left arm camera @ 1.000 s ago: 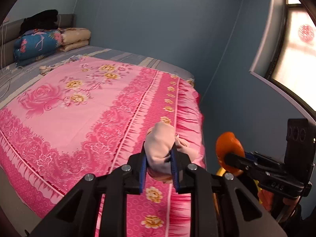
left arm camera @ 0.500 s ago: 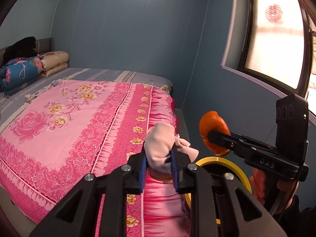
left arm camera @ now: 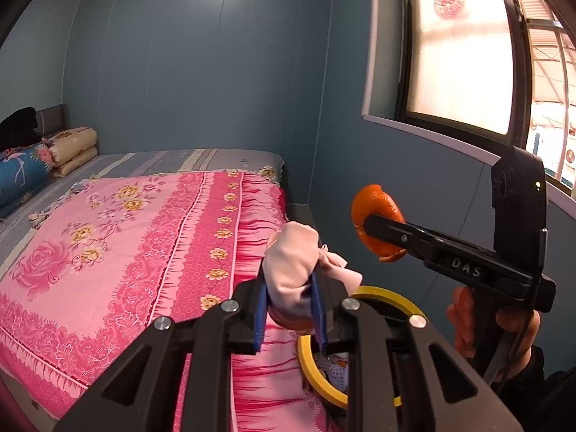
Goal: Collect trash
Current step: 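Carry the beige cloth and orange peel over the yellow-rimmed bin, then open the left gripper while the right gripper opens, dropping cloth and peel into the bin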
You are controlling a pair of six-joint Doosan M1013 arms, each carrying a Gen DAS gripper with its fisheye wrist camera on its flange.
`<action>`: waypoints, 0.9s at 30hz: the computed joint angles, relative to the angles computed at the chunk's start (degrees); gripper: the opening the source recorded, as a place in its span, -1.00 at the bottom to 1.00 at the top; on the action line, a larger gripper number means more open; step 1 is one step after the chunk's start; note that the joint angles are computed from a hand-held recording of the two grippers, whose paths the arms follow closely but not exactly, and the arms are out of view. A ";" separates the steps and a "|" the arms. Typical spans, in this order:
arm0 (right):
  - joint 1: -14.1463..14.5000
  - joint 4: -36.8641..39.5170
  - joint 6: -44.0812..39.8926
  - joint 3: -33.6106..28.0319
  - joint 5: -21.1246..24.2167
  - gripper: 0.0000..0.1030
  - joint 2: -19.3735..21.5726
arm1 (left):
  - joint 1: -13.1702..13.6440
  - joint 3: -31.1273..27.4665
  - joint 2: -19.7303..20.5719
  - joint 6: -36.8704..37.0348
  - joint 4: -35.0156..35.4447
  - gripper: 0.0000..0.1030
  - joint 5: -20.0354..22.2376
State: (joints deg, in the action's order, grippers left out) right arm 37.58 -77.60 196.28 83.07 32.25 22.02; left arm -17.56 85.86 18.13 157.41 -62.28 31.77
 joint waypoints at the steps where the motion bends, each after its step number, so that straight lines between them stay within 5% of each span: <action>1: 0.19 0.25 0.05 0.02 0.79 -0.39 -0.10 | -0.35 0.00 0.07 0.31 0.04 -0.62 0.16; 11: 0.05 5.98 4.06 3.49 10.57 -0.38 -2.35 | -3.90 -1.99 4.35 0.82 0.82 -0.57 5.04; 19: -2.58 12.26 7.70 8.48 7.05 -0.34 -3.94 | -5.92 -4.24 8.69 -5.25 5.88 -0.51 8.60; 22: -2.50 13.57 8.75 8.81 9.52 -0.26 -3.69 | -5.73 -4.46 9.11 -7.57 6.79 -0.33 9.40; 25: -2.14 13.64 11.11 9.20 11.17 -0.11 -3.56 | -5.04 -3.11 8.19 -6.50 4.80 0.14 7.01; 27: -1.91 12.53 13.14 9.69 12.31 -0.01 -3.88 | -4.27 -2.75 7.83 -6.78 3.99 0.15 6.20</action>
